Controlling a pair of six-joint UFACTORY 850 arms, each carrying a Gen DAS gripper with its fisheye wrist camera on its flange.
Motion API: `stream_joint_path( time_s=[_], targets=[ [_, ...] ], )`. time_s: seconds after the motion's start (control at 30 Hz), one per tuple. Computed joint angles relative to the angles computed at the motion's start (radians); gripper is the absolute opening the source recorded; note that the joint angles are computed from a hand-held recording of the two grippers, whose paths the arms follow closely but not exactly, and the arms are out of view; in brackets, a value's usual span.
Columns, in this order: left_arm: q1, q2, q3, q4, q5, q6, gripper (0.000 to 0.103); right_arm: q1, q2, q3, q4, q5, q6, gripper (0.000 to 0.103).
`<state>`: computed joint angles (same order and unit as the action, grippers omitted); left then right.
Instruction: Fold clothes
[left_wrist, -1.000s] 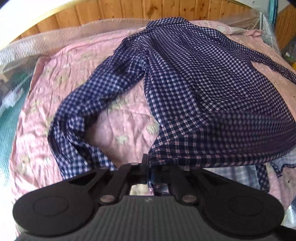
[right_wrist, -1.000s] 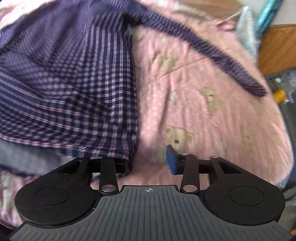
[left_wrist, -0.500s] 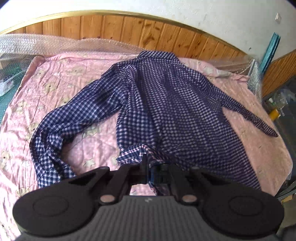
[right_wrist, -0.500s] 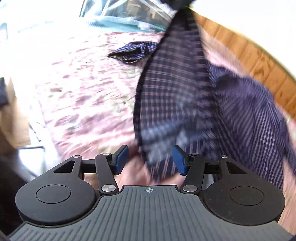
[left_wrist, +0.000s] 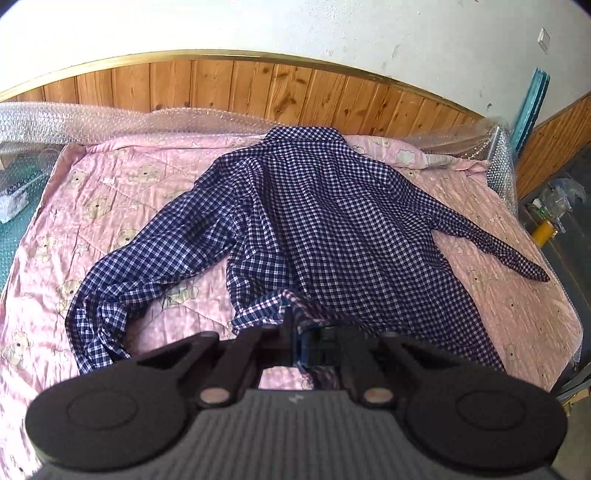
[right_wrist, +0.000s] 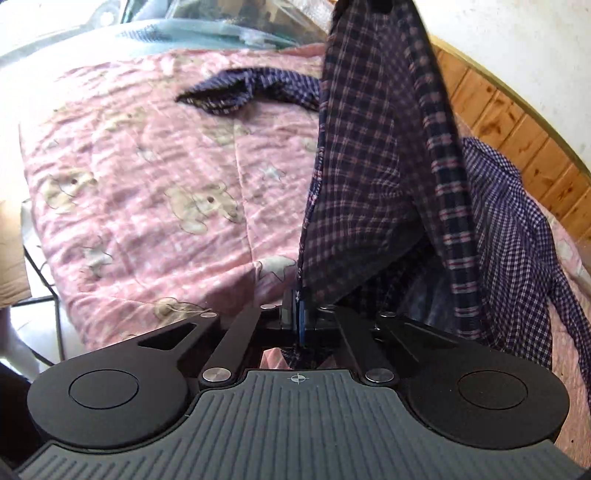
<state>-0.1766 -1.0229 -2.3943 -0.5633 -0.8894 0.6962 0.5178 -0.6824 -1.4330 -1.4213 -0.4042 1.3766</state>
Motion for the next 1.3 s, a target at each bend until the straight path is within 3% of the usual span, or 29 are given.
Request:
stream_joint_path(
  time_s=[0.17,0.23,0.33,0.37,0.4,0.43,0.57,0.7,0.83,0.93,1.3],
  targets=[
    [0.008,0.062,0.134,0.035,0.045,0.086,0.003,0.022,0.058,0.075,0.129,0.073,-0.247,0.0],
    [0.01,0.071,0.181,0.078,0.067,0.074,0.003,0.031,0.054,0.092,0.13,0.065,-0.276,0.0],
    [0.026,0.071,0.217,0.046,0.079,0.065,0.002,0.05,0.062,0.117,0.008,-0.01,-0.146,0.002],
    [0.031,0.065,0.21,0.033,0.074,0.056,0.002,0.055,0.071,0.131,-0.069,-0.053,-0.044,0.012],
    [0.036,0.058,0.199,0.02,0.067,0.045,0.003,0.059,0.072,0.135,-0.118,-0.104,0.027,0.033],
    [0.039,0.051,0.184,0.004,0.057,0.044,0.003,0.062,0.066,0.132,-0.13,-0.155,0.055,0.039],
    [0.033,0.045,0.153,-0.038,0.053,0.071,0.003,0.036,0.008,0.073,0.005,-0.204,0.006,0.036],
    [0.017,0.043,0.14,-0.052,0.062,0.085,0.003,0.003,-0.01,0.044,0.095,-0.138,0.022,0.021],
    [0.012,0.053,0.154,-0.065,0.068,0.096,0.003,-0.027,0.035,0.073,0.191,-0.062,0.078,0.02],
    [0.011,0.057,0.164,-0.071,0.069,0.101,0.003,-0.044,0.057,0.092,0.238,-0.011,0.112,0.004],
    [0.016,0.065,0.177,-0.083,0.076,0.112,0.003,-0.056,0.113,0.133,0.261,0.043,0.122,0.003]
  ],
)
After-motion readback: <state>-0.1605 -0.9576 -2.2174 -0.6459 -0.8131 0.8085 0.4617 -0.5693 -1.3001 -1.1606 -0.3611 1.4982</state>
